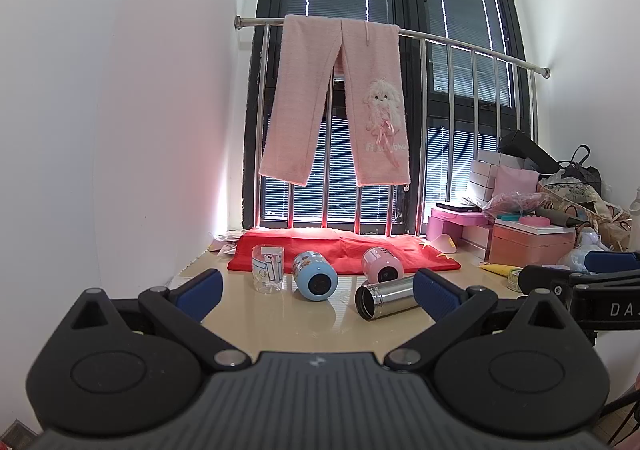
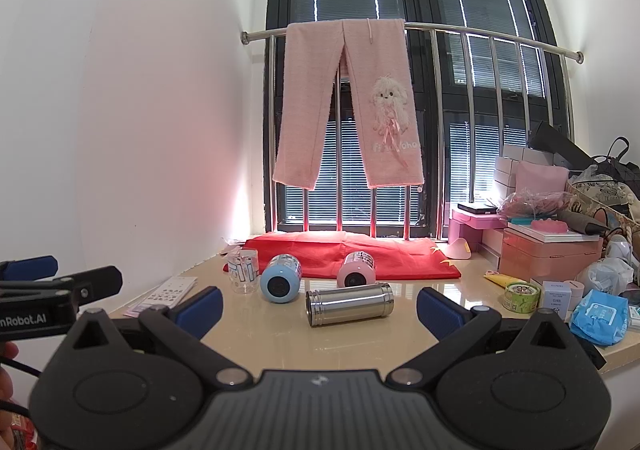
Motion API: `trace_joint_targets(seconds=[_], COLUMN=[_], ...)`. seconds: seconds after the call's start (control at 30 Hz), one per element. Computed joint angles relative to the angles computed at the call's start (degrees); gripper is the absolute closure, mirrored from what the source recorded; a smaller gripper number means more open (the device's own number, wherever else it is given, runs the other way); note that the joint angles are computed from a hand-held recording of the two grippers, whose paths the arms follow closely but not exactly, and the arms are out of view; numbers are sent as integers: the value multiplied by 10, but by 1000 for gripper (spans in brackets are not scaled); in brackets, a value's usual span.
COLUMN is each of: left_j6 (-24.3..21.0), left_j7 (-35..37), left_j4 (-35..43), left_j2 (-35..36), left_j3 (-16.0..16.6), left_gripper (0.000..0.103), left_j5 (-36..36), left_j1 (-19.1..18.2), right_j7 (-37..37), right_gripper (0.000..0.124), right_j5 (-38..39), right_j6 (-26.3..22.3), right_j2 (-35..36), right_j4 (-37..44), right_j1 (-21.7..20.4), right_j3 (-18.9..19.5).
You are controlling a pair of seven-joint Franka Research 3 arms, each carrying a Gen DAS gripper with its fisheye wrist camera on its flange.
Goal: Flip cup upright
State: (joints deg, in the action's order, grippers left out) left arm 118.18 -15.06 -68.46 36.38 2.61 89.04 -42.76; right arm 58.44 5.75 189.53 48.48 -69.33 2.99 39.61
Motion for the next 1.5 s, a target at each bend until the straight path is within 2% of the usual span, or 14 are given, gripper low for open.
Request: trace_joint_targets(seconds=[1.17,1.33,1.4,1.5], left_j6=[3,12,18,30], left_j7=[2,25,32,48], left_j4=[0,28,42,65], left_j2=[0,18,28,44], left_j3=[0,0,4,9], left_gripper=[0,0,0,0], left_j5=[-2,-26,-38,-65], left_j1=[2,10,14,25], right_j7=[3,-16,-18,-9], right_gripper=[21,21,21,21], right_j5=[-3,18,31,45], right_j6=[-6,-54,-76,-130], right_j2=[-7,6,19,63], right_j4=[-5,46,83,183], right_j1=[-2,33,59,107], right_j3=[0,-38,-70,-124])
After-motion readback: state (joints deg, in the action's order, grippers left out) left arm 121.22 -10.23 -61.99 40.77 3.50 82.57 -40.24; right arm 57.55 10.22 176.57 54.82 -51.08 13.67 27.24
